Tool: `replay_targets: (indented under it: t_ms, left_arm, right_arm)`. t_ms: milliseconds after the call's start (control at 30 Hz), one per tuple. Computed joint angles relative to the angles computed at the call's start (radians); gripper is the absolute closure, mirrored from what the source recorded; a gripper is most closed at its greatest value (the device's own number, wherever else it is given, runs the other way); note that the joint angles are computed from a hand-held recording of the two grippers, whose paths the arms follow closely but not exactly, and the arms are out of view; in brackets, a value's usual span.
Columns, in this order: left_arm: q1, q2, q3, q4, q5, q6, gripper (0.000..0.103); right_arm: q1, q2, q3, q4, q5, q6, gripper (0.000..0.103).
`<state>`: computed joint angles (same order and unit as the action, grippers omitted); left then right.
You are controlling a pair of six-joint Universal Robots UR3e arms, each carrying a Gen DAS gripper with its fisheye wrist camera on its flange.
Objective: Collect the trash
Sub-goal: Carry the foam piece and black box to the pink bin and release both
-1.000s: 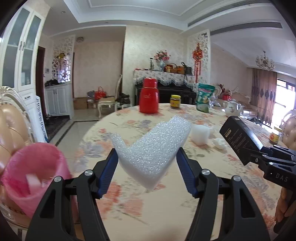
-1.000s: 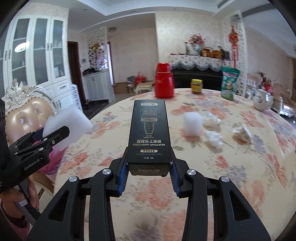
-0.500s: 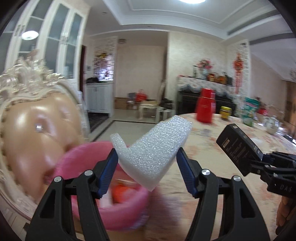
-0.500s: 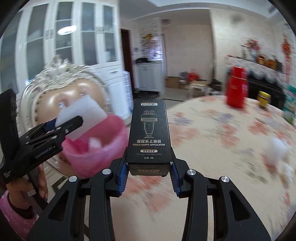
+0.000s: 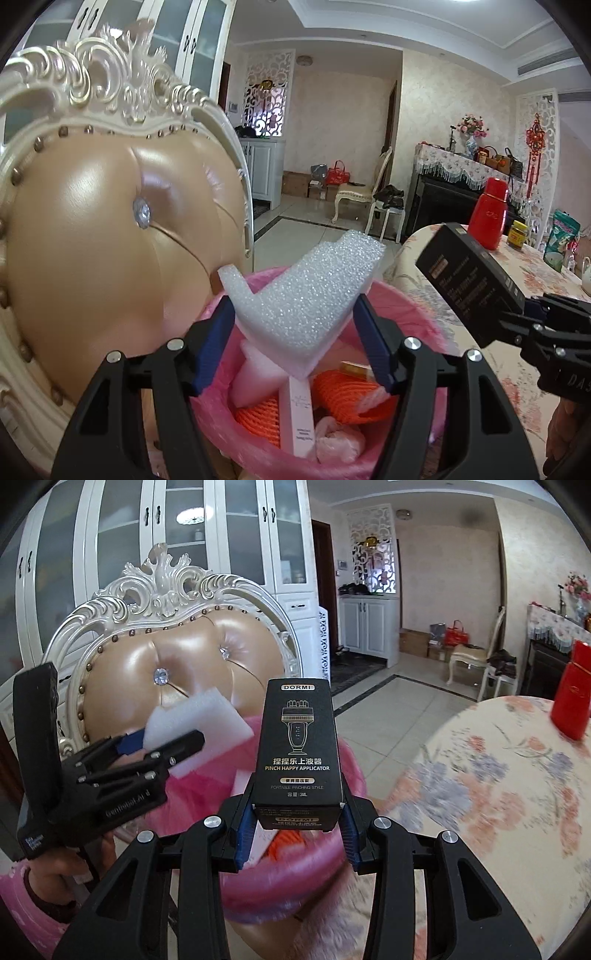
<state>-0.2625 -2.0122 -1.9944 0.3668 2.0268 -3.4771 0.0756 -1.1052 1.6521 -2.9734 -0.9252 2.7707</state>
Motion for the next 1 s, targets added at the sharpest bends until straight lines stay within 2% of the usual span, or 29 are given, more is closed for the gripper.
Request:
replay_targets:
  t_ms: [167, 200, 267, 433, 600, 667, 733, 900, 1000]
  left_arm:
    - [0.03, -0.029, 0.003, 0.021, -0.022, 0.024, 0.032]
    - [0.023, -0.034, 0.01, 0.014, -0.012, 0.024, 0.03]
    - [0.015, -0.045, 0.018, 0.015, 0.01, 0.021, 0.025]
    - [0.009, -0.019, -0.026, 0.036, 0.035, 0.008, 0.019]
    - [-0.05, -0.007, -0.004, 0.01, 0.074, 0.001, 0.015]
    - [-0.092, -0.019, 0.025, 0.019, 0.1, 0.009, 0.006]
    - [-0.138, -0.039, 0.072, 0.021, 0.118, 0.023, 0.005]
    - [-0.248, -0.132, 0.302, -0.092, 0.111, 0.057, 0.005]
    - [-0.303, -0.212, 0.48, -0.194, 0.066, 0.053, 0.005]
  right_arm:
    - [0.029, 0.104, -0.131, 0.035, 0.013, 0.016, 0.061]
    - [0.032, 0.12, -0.154, 0.044, 0.009, 0.013, 0.05]
    - [0.038, 0.14, -0.169, 0.026, -0.006, 0.021, 0.042]
    - [0.005, 0.108, -0.124, 0.014, 0.021, 0.017, 0.042]
    - [-0.064, -0.013, 0.038, -0.037, 0.047, -0.023, 0.042]
    - [-0.102, -0.073, 0.119, -0.061, 0.054, -0.037, 0.042]
    - [-0.165, -0.15, 0.217, -0.079, 0.064, -0.059, 0.04]
    - [-0.38, -0.334, 0.421, -0.076, 0.128, -0.124, 0.033]
    - [-0.542, -0.438, 0.52, -0.044, 0.179, -0.184, 0.031]
